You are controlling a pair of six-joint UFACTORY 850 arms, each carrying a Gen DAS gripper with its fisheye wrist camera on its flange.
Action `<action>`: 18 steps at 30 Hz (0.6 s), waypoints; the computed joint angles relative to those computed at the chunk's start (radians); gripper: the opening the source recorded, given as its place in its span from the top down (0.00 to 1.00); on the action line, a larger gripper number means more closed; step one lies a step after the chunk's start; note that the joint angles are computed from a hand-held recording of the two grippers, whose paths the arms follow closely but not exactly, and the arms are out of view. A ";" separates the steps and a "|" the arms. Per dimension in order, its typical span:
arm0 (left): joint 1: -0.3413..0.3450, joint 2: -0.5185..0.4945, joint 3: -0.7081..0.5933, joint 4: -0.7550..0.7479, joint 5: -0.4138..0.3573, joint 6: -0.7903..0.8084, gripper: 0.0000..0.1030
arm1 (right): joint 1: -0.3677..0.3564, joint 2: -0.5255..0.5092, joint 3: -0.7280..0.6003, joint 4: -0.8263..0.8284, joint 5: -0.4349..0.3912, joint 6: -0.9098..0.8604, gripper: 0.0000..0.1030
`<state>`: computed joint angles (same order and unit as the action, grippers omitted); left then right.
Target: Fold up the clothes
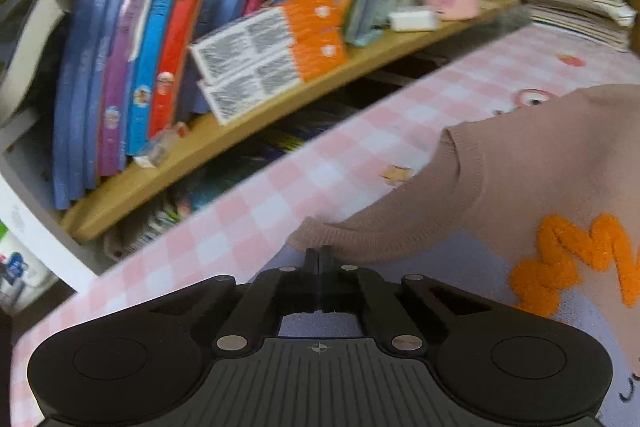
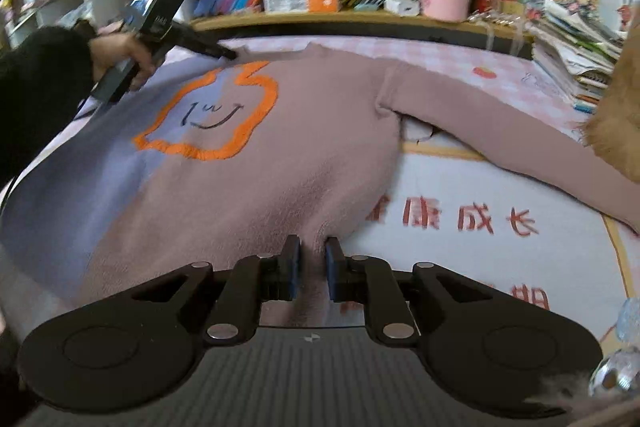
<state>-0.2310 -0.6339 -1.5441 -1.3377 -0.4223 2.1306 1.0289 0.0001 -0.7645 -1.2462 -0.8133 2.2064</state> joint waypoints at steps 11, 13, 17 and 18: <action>0.247 0.258 0.309 -0.084 -0.327 -0.019 0.80 | 0.026 -0.086 -0.046 -0.045 -0.110 -0.002 0.87; 0.315 0.324 0.386 -0.065 -0.358 0.000 0.65 | 0.029 -0.089 -0.045 -0.051 -0.116 0.006 0.87; 0.436 0.431 0.515 -0.036 -0.388 -0.012 0.42 | 0.028 -0.088 -0.045 -0.053 -0.115 0.015 0.86; 0.452 0.451 0.542 -0.053 -0.375 -0.011 0.42 | 0.028 -0.091 -0.048 -0.050 -0.117 0.011 0.86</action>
